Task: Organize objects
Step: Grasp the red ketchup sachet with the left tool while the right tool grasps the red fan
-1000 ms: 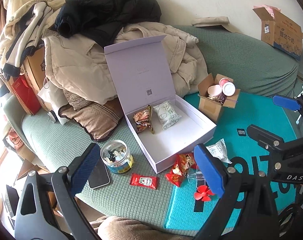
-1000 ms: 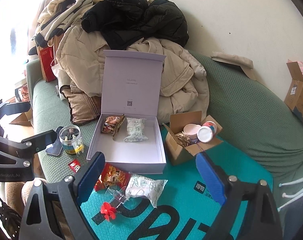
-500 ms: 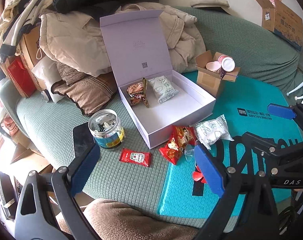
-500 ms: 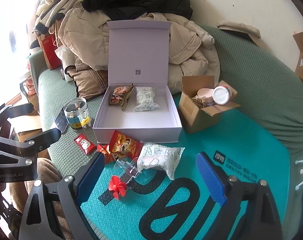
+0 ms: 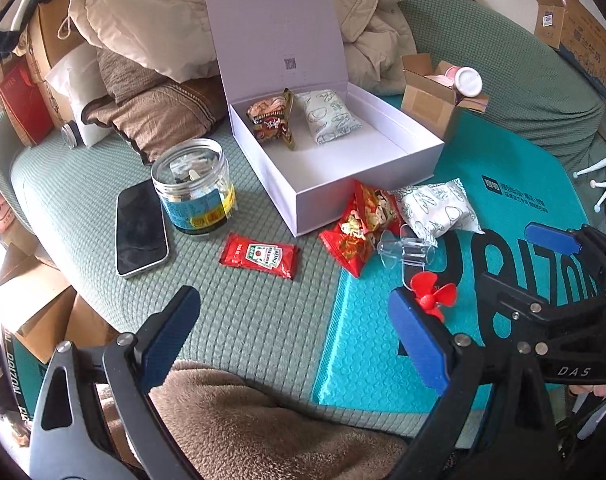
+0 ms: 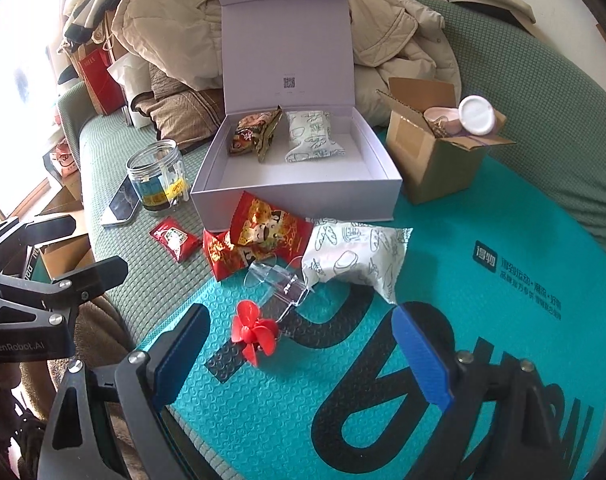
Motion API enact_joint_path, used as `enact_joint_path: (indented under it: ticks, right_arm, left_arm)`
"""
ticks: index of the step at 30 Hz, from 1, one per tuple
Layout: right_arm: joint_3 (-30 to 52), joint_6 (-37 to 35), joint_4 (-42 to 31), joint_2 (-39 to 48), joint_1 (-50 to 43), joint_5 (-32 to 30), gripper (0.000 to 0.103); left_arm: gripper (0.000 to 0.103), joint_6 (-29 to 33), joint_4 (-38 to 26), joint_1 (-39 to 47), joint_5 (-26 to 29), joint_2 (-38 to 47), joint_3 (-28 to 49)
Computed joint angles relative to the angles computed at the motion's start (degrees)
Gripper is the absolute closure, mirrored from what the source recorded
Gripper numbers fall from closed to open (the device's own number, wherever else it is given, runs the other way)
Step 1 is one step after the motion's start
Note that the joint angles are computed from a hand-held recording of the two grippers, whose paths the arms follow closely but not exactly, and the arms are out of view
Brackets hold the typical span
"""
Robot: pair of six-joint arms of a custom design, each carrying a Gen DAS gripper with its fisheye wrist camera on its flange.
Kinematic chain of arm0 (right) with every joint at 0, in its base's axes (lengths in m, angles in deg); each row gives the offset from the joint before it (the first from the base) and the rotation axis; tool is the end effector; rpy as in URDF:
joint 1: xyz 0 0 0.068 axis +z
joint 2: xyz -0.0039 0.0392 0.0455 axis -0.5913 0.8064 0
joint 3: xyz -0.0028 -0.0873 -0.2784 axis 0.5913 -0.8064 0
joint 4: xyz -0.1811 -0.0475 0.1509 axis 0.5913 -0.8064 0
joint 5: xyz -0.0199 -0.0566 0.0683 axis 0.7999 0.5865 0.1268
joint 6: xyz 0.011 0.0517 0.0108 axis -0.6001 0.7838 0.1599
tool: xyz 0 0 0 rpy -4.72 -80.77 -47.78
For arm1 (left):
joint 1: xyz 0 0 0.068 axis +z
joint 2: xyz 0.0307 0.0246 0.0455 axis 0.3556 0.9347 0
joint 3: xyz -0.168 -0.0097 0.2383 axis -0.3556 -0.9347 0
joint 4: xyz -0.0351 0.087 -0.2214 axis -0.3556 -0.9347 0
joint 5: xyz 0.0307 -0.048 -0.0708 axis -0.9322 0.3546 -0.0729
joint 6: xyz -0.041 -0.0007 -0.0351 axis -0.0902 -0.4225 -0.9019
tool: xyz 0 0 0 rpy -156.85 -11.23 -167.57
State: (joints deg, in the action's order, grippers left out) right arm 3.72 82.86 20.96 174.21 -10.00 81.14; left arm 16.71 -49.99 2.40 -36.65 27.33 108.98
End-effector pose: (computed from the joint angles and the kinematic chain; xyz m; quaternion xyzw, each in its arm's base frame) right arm 0.2775 0.1367 0.1891 -0.2056 0.9236 0.0729 0.3153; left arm 0.2550 -0.0776 0.2122 -0.0418 0.9464 -0.0111 0.3201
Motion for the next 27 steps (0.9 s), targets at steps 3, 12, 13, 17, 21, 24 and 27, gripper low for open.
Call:
enact_joint_path:
  ticks: [3, 12, 13, 17, 21, 24, 27]
  right_arm:
    - [-1.5, 1.1, 2.8, 1.7, 0.6, -0.1, 0.010]
    - [-5.7, 3.3, 12.0, 7.0, 2.8, 0.5, 0.010]
    - [-5.8, 3.8, 12.5, 7.6, 2.7, 0.3, 0.010]
    - [-5.5, 5.9, 13.7, 9.7, 2.1, 0.3, 0.010]
    - [-5.7, 4.4, 16.0, 11.3, 2.2, 0.2, 0.010]
    - [-4.3, 4.3, 16.1, 13.1, 1.7, -0.8, 0.010]
    - [-2.6, 4.3, 15.1, 14.7, 1.4, -1.8, 0.010]
  left_arm:
    - [0.008, -0.8, 2.6, 0.7, 1.1, 0.8, -2.1]
    - [0.008, -1.1, 10.6, 4.5, 3.7, 3.0, -7.9]
    - [0.008, -1.0, 11.2, 5.1, 4.4, 3.6, -8.1]
    - [0.008, -0.9, 12.9, 6.9, 6.1, 6.5, -7.4]
    - [0.008, 0.2, 12.6, 8.2, 6.2, 10.3, -4.7]
    - [0.008, 1.0, 11.8, 9.5, 6.7, 13.0, -2.1]
    - [0.008, 2.0, 10.4, 10.2, 6.6, 15.9, 1.1]
